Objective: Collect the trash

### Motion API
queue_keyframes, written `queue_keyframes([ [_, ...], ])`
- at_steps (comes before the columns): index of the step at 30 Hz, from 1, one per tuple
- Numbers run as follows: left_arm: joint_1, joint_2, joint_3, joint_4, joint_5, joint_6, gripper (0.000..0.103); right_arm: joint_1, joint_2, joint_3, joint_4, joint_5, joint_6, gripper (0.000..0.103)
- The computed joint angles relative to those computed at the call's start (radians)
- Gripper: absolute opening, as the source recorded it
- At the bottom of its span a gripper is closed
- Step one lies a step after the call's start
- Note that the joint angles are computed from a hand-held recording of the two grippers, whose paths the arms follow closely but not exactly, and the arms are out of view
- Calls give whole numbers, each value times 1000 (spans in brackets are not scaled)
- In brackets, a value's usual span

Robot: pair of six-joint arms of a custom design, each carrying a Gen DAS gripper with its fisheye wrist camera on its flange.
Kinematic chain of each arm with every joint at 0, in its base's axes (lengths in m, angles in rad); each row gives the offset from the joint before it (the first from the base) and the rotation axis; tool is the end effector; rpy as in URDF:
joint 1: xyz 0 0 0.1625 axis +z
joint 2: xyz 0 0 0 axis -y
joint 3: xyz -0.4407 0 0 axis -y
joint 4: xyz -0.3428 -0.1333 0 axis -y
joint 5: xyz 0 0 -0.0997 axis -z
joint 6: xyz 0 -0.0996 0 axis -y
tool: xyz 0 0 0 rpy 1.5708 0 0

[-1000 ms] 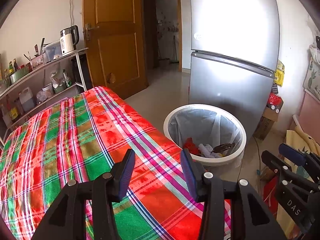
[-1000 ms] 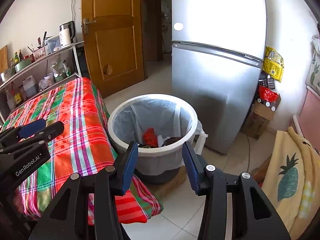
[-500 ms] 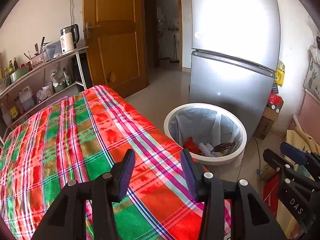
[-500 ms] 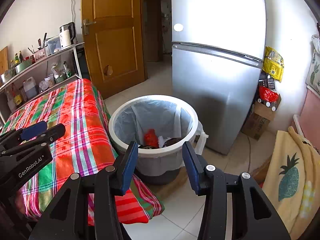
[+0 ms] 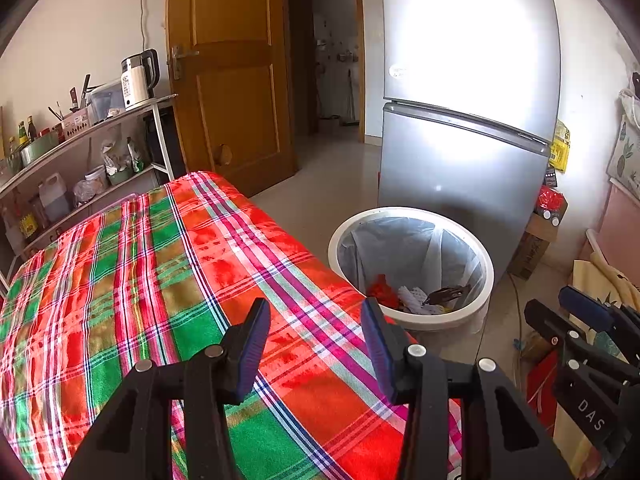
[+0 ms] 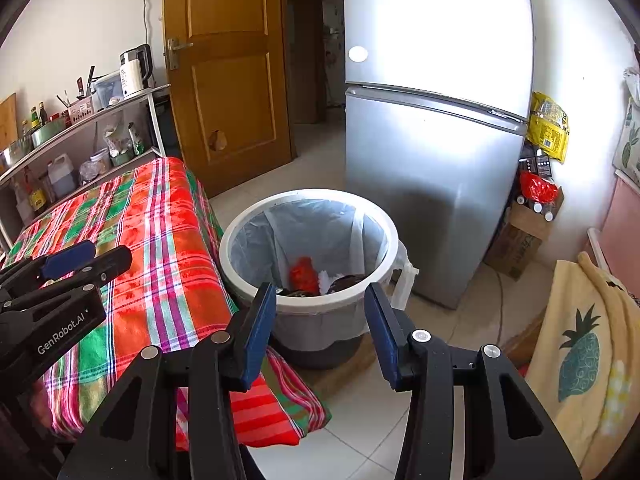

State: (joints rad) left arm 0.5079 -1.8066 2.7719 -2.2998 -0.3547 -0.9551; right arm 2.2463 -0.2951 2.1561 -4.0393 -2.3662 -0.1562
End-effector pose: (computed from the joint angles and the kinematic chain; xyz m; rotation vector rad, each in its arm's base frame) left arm -0.0479 -0.2861 0.2522 0.2833 2.0650 -1.0922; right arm 0.3269 -0.3086 -0.0381 0.6666 -2.2759 0.9659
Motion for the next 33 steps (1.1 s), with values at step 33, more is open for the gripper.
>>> queue_keyframes([
  [33,1,-12,-3,21,2,-11,47,3,3,3,-4,3,4,47],
])
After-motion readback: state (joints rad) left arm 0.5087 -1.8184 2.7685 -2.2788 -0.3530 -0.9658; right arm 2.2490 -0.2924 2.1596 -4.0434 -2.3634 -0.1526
